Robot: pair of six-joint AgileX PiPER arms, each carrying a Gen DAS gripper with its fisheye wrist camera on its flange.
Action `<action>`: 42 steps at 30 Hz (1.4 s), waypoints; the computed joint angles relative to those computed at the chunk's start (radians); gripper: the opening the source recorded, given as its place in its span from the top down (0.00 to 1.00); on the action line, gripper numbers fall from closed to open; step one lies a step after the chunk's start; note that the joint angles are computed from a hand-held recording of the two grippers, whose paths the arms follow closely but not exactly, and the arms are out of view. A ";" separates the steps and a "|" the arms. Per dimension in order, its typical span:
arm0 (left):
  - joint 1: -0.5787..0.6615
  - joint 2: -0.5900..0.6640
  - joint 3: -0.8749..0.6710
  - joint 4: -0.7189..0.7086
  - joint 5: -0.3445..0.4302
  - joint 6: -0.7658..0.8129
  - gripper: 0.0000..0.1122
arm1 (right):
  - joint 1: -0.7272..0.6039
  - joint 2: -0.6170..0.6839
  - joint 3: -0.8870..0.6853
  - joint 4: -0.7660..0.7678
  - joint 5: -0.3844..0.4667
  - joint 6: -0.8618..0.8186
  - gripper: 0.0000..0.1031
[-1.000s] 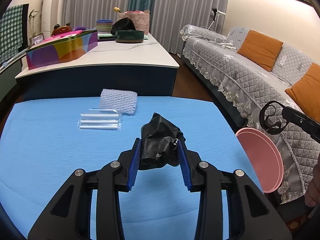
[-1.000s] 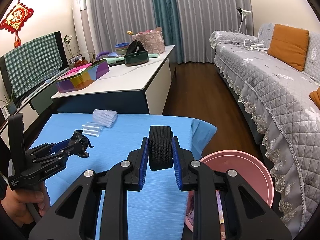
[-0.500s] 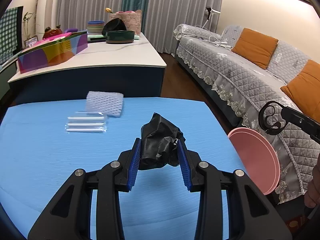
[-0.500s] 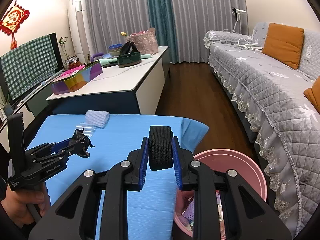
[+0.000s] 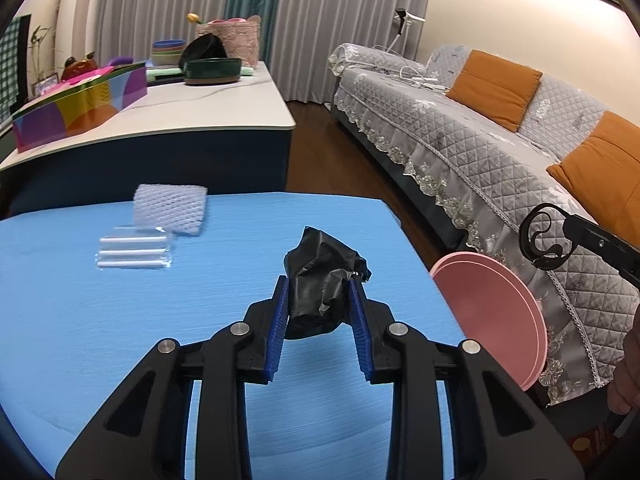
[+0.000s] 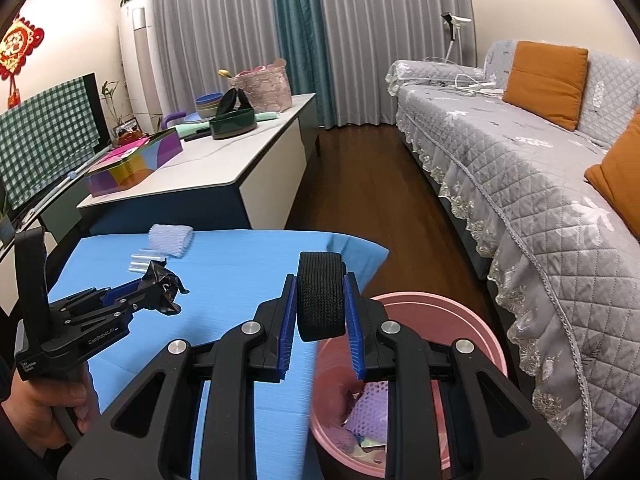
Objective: Collect trash
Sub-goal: 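Carry the black band and black scrap over the pink bin and open both grippers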
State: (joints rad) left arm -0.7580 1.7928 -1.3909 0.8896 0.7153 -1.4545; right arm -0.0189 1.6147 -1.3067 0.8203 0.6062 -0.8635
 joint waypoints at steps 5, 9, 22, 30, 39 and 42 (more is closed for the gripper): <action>-0.014 0.039 -0.057 -0.011 0.002 0.036 0.74 | -0.035 0.006 -0.002 -0.005 0.002 -0.001 0.77; -0.027 0.071 -0.105 -0.022 0.000 0.059 0.74 | -0.059 0.004 0.006 -0.009 -0.002 -0.009 0.77; -0.078 0.192 -0.270 -0.040 -0.044 0.129 0.74 | -0.148 0.015 0.004 -0.052 -0.019 -0.013 0.77; -0.107 0.297 -0.415 -0.096 -0.065 0.233 0.74 | -0.159 0.030 0.013 -0.090 -0.042 -0.003 0.77; -0.115 0.400 -0.547 -0.199 -0.075 0.326 0.74 | -0.172 0.048 0.006 -0.104 -0.048 -0.001 0.77; -0.111 0.412 -0.559 -0.234 -0.092 0.361 0.73 | -0.166 0.052 0.004 -0.116 -0.049 0.009 0.77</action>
